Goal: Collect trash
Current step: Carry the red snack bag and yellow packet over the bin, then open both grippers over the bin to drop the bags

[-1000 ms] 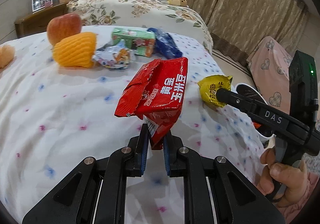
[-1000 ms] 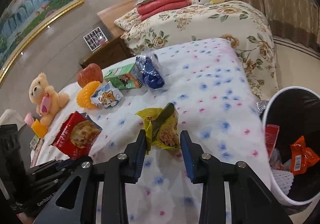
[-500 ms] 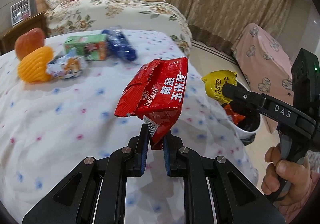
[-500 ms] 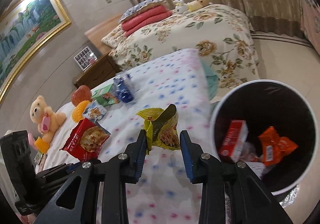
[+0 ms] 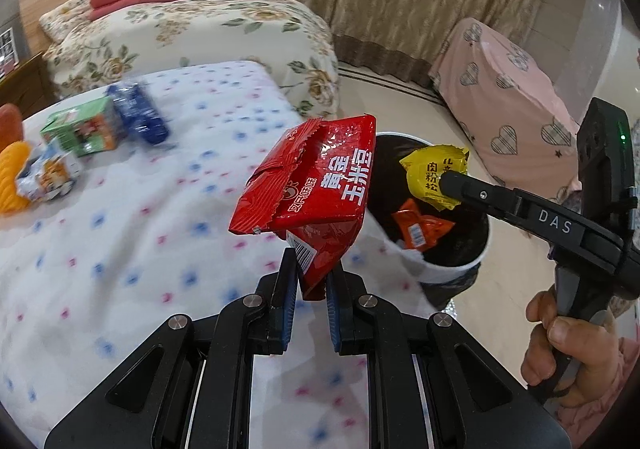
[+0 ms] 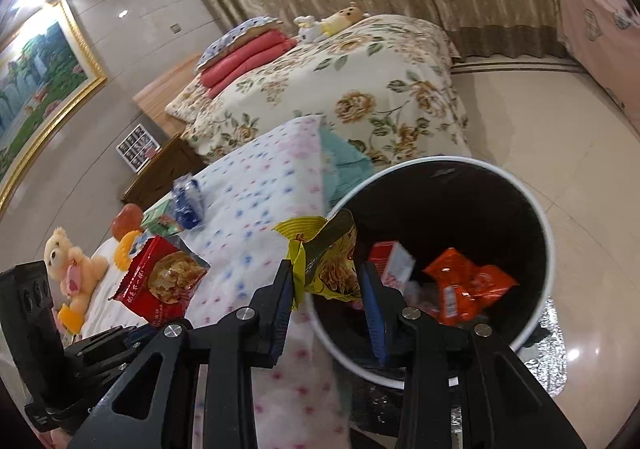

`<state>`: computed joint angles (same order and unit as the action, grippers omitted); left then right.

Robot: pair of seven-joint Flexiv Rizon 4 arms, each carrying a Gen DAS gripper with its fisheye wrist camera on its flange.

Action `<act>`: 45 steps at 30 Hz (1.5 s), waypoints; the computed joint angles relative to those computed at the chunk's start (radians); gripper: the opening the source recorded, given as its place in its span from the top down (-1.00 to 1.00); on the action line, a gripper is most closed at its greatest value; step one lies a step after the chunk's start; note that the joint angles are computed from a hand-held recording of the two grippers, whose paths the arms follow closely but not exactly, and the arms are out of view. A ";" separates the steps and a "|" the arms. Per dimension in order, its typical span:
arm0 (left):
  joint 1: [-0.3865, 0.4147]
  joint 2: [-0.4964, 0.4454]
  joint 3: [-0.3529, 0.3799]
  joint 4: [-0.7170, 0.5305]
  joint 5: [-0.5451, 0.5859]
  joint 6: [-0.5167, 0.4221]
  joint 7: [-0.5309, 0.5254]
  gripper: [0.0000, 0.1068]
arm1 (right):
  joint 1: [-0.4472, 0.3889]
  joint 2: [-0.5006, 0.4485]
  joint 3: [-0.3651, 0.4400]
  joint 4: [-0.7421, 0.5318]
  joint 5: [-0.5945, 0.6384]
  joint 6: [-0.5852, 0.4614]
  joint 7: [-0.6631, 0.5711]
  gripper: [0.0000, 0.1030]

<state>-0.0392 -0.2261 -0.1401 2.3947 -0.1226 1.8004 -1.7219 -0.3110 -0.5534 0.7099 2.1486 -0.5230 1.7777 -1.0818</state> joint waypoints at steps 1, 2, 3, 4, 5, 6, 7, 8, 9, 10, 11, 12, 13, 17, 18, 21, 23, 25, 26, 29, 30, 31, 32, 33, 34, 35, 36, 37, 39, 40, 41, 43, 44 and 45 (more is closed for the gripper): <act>-0.016 -0.009 0.009 -0.015 -0.001 -0.008 0.005 0.77 | -0.007 -0.003 0.001 -0.003 -0.001 -0.002 0.000 0.35; -0.030 -0.016 0.017 -0.029 -0.004 -0.015 0.011 0.77 | -0.014 -0.005 0.003 -0.004 -0.001 -0.003 0.001 0.35; -0.040 -0.021 0.022 -0.038 -0.007 -0.022 0.014 0.77 | -0.021 -0.007 0.005 -0.005 0.000 -0.005 0.001 0.35; -0.044 -0.026 0.020 -0.046 -0.009 -0.026 0.019 0.77 | -0.025 -0.007 0.003 -0.006 0.003 -0.005 0.003 0.35; -0.053 -0.033 0.025 -0.057 -0.011 -0.032 0.024 0.77 | -0.028 -0.008 0.001 -0.007 0.005 -0.005 0.003 0.35; -0.064 -0.038 0.032 -0.066 -0.014 -0.037 0.028 0.77 | -0.031 -0.009 0.001 -0.006 0.006 -0.005 0.002 0.34; -0.069 -0.044 0.033 -0.074 -0.017 -0.041 0.032 0.77 | -0.035 -0.011 0.001 -0.007 0.008 -0.005 0.003 0.34; -0.076 -0.049 0.036 -0.084 -0.019 -0.046 0.038 0.77 | -0.038 -0.013 0.000 -0.009 0.010 -0.005 0.004 0.34; -0.083 -0.054 0.040 -0.091 -0.022 -0.049 0.042 0.77 | -0.043 -0.016 0.002 -0.010 0.009 -0.006 0.003 0.34; -0.087 -0.058 0.041 -0.098 -0.025 -0.053 0.046 0.77 | -0.046 -0.018 0.001 -0.011 0.011 -0.007 0.003 0.34; -0.094 -0.064 0.045 -0.108 -0.027 -0.058 0.050 0.77 | -0.048 -0.019 0.001 -0.011 0.012 -0.006 0.002 0.34; -0.104 -0.067 0.053 -0.112 -0.029 -0.059 0.053 0.77 | -0.050 -0.020 0.000 -0.013 0.012 -0.007 0.000 0.34; -0.119 -0.071 0.063 -0.116 -0.031 -0.060 0.053 0.77 | -0.051 -0.021 -0.001 -0.014 0.013 -0.007 -0.001 0.34; -0.136 -0.087 0.071 -0.140 -0.039 -0.075 0.063 0.77 | -0.058 -0.027 -0.001 -0.019 0.020 -0.010 -0.001 0.34; -0.142 -0.092 0.075 -0.145 -0.040 -0.078 0.065 0.77 | -0.059 -0.028 -0.001 -0.020 0.021 -0.010 -0.002 0.34; -0.144 -0.101 0.071 -0.161 -0.043 -0.089 0.075 0.77 | -0.069 -0.034 0.006 -0.026 0.023 -0.014 -0.004 0.34; -0.162 -0.108 0.085 -0.174 -0.044 -0.096 0.077 0.77 | -0.079 -0.040 0.013 -0.029 0.025 -0.018 -0.007 0.34; -0.174 -0.115 0.092 -0.186 -0.045 -0.103 0.079 0.77 | -0.079 -0.040 0.013 -0.032 0.031 -0.022 -0.009 0.34; -0.173 -0.118 0.091 -0.192 -0.045 -0.107 0.082 0.77 | -0.081 -0.042 0.015 -0.033 0.035 -0.024 -0.010 0.34; -0.175 -0.125 0.088 -0.206 -0.047 -0.118 0.088 0.77 | -0.088 -0.046 0.022 -0.038 0.043 -0.031 -0.019 0.34; -0.176 -0.128 0.089 -0.210 -0.047 -0.120 0.089 0.77 | -0.087 -0.045 0.020 -0.039 0.047 -0.032 -0.021 0.34; -0.180 -0.131 0.091 -0.216 -0.046 -0.124 0.091 0.77 | -0.086 -0.042 0.020 -0.036 0.053 -0.031 -0.024 0.33; -0.186 -0.134 0.095 -0.222 -0.045 -0.128 0.092 0.77 | -0.087 -0.042 0.022 -0.037 0.056 -0.033 -0.025 0.33; -0.192 -0.136 0.101 -0.225 -0.045 -0.130 0.091 0.77 | -0.087 -0.043 0.022 -0.039 0.059 -0.034 -0.028 0.33; -0.195 -0.139 0.103 -0.231 -0.045 -0.136 0.091 0.76 | -0.085 -0.041 0.020 -0.040 0.064 -0.035 -0.030 0.33; -0.193 -0.142 0.100 -0.235 -0.046 -0.141 0.092 0.76 | -0.086 -0.043 0.022 -0.042 0.066 -0.037 -0.033 0.33; -0.184 -0.143 0.090 -0.235 -0.049 -0.141 0.095 0.76 | -0.088 -0.045 0.024 -0.046 0.069 -0.041 -0.036 0.33; -0.176 -0.145 0.079 -0.237 -0.051 -0.142 0.098 0.76 | -0.085 -0.043 0.021 -0.047 0.074 -0.043 -0.039 0.33; -0.178 -0.148 0.079 -0.242 -0.051 -0.144 0.100 0.76 | -0.081 -0.043 0.018 -0.051 0.083 -0.045 -0.047 0.32; -0.182 -0.150 0.082 -0.245 -0.051 -0.147 0.101 0.76 | -0.083 -0.045 0.020 -0.054 0.088 -0.048 -0.050 0.32; -0.183 -0.152 0.082 -0.249 -0.051 -0.150 0.101 0.75 | -0.084 -0.048 0.023 -0.057 0.093 -0.051 -0.053 0.31; -0.179 -0.155 0.077 -0.253 -0.053 -0.158 0.105 0.75 | -0.082 -0.049 0.023 -0.062 0.105 -0.056 -0.059 0.30; -0.178 -0.157 0.076 -0.255 -0.053 -0.160 0.106 0.74 | -0.083 -0.052 0.025 -0.065 0.110 -0.059 -0.064 0.29; -0.175 -0.158 0.072 -0.257 -0.056 -0.164 0.107 0.74 | -0.087 -0.056 0.030 -0.069 0.114 -0.065 -0.069 0.28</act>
